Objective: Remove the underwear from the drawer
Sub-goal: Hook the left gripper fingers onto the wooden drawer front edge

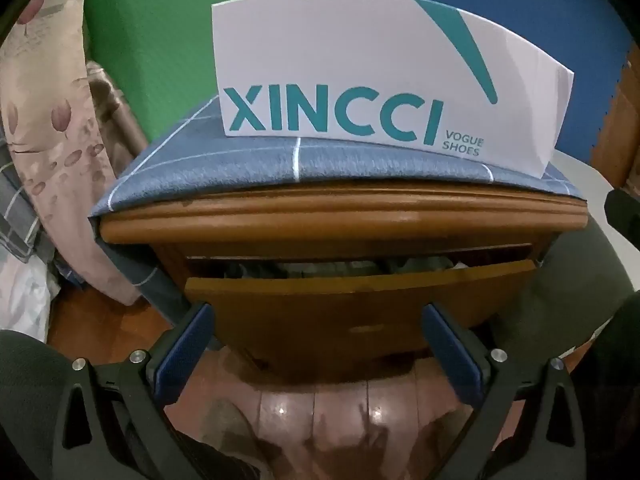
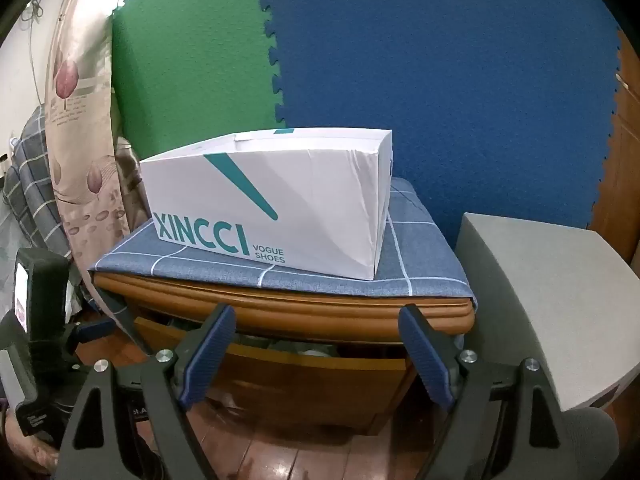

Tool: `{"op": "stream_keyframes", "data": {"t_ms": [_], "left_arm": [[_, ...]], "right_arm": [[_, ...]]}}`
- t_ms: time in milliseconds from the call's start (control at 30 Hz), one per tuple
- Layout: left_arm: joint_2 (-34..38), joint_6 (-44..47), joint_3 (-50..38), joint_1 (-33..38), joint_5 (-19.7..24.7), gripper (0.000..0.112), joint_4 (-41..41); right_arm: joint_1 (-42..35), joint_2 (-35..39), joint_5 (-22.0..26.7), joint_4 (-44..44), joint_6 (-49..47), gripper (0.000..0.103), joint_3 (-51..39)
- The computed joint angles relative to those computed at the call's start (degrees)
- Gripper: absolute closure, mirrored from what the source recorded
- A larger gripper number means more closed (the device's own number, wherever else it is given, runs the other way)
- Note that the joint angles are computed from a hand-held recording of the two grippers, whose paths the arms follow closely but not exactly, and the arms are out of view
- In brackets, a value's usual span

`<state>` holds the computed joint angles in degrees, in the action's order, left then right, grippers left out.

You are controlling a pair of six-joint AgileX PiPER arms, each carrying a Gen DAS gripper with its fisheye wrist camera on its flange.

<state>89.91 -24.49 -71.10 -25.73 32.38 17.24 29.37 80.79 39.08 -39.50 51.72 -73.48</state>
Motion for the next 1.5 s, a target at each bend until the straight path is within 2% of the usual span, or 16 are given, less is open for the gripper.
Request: {"op": "stream_keyframes", "data": {"t_ms": [133,233,400,567,700,833,933,1033,1200,1267,1500], "left_arm": [[-0.4,-0.4,0.3,0.1,0.0,0.01,-0.2],[-0.6,-2.9,3.3,-0.8,-1.9,0.01,1.3],[2.1,5.5,-0.8,0.9,1.8,0.01,-7.3],[3.7,10.8,-3.0,2.9,4.5,0.01,-15.9],[4.2,12.7,-3.1,6.2,5.2,0.01,-24.2],[4.9,14.3,-2.8,10.0,5.0,0.01,-33.9],[6.0,13.5,-3.0,11.5,5.1,0.011,-38.0],[6.8,13.7,-1.8,12.1,3.2,0.011,-42.6],[7.4,16.2,1.8,12.3,-2.9,0.011,-51.0],[7.7,19.0,1.8,14.2,-2.4,0.011,-54.6],[11.3,20.9,2.8,14.6,-5.9,0.012,-58.0]], "right_arm": [[0.0,-0.1,-0.1,-0.9,0.3,0.017,0.3],[0.6,-0.1,0.5,-1.0,1.0,0.017,0.2],[-1.6,-0.1,0.5,4.4,-4.2,0.017,-1.8],[-5.2,-2.3,-1.9,8.8,-12.2,0.017,-2.3],[-9.0,-3.6,-3.3,10.2,-20.8,0.017,-3.4],[-15.2,-3.3,-4.3,16.4,-30.5,0.017,-5.3],[-18.2,-3.8,-5.9,17.8,-34.1,0.017,-4.6],[-20.2,-4.1,-6.9,18.9,-35.6,0.017,-3.6],[-22.5,-3.3,-5.8,25.3,-38.9,0.017,-3.7],[-22.5,-3.4,-6.1,25.5,-38.8,0.017,-3.4],[-23.4,-2.9,-5.8,27.4,-39.5,0.017,-3.4]]}}
